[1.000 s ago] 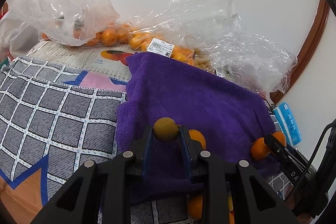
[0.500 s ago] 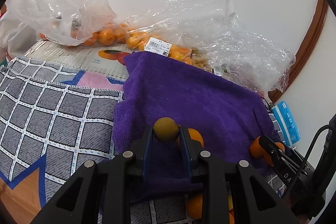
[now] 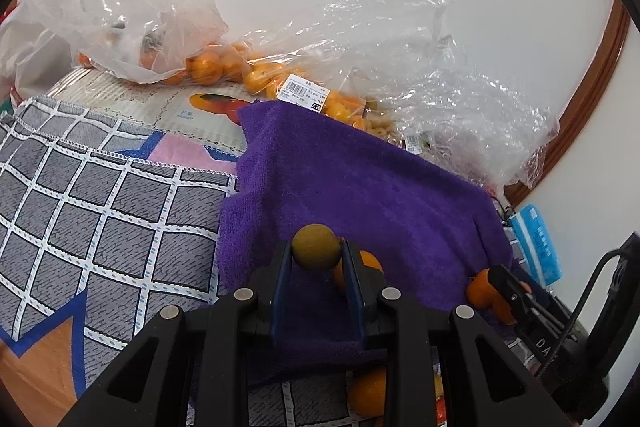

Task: Organize fruits
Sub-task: 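Open the right gripper onto the towel while the left gripper releases its yellow-green fruit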

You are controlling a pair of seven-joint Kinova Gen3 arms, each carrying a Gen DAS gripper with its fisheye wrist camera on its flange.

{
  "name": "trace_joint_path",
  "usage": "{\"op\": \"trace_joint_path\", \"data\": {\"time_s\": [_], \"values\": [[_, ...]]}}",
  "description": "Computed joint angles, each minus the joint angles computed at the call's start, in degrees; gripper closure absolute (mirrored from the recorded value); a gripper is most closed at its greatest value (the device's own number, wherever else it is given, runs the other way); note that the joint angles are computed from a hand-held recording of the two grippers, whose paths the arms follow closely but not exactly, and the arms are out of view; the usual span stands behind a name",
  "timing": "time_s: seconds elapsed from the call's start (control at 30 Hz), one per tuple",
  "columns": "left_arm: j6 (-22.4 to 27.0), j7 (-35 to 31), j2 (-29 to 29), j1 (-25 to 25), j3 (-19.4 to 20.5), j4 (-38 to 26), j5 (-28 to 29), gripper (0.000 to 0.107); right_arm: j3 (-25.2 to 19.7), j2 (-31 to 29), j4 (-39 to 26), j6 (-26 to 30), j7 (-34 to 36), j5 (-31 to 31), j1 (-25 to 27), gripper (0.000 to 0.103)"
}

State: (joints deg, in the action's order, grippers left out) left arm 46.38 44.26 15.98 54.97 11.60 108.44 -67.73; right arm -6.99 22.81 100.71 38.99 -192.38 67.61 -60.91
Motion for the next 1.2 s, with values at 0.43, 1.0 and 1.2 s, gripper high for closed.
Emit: {"op": "trace_joint_path", "data": {"time_s": [0.43, 1.0, 1.2], "values": [[0.7, -3.2, 1.5, 0.3, 0.1, -1.7, 1.2, 0.083, -1.3, -1.6, 2.0, -0.1, -4.6, 3.0, 1.0, 0.038], [1.7, -3.6, 1.5, 1.7, -1.1, -2.6, 3.4, 0.083, -1.8, 0.1, 0.6, 2.9, -2.3, 4.4, -0.9, 0.032], [1.6, -2.8, 1.1, 1.8, -0.9, -2.4, 3.0, 0.075, -1.7, 0.0, 1.2, 3.0, -3.7, 6.3, -1.5, 0.028]]}}
